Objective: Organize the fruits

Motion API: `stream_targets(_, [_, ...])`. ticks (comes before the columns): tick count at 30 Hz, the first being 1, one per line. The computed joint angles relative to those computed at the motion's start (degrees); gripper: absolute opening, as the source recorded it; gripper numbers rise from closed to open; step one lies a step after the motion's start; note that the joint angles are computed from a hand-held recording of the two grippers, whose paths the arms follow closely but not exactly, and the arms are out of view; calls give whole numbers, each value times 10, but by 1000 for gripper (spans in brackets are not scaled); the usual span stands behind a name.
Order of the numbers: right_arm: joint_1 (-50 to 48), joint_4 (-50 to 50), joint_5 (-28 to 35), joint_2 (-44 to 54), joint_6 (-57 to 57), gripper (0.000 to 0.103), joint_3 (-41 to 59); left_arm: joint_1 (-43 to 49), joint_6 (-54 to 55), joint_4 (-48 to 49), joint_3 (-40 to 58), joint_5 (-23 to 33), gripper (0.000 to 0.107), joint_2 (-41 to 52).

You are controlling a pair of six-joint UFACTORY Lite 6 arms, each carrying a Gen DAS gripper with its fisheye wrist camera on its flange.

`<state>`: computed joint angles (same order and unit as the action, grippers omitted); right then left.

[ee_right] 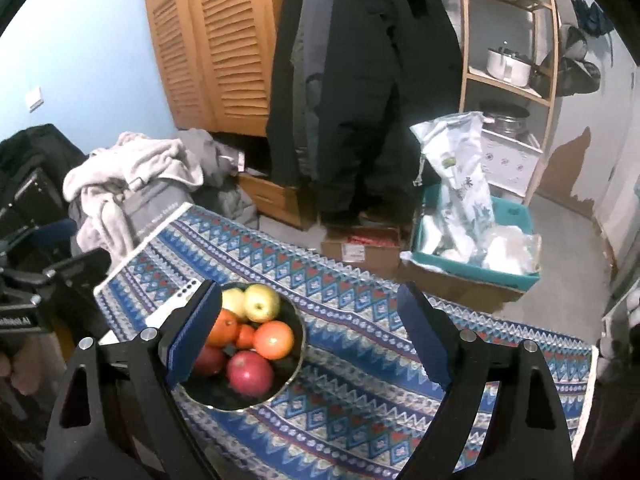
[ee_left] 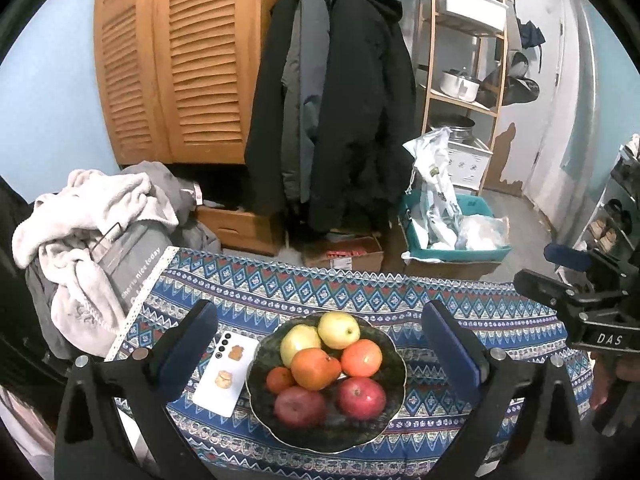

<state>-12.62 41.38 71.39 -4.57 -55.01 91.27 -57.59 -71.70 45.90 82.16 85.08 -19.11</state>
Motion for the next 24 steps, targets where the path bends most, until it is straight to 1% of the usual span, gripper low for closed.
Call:
stream_targets(6, [-15,7,12,11,-7,88,6,-7,1,5,14,13,103,19])
stream_targets(13, [-19,14,21,15,-6,88,12,-3,4,-1,13,9,103,24])
stream_targets(24, [-15,9,14,16,-2,88,8,0,7,0,17,10,103,28])
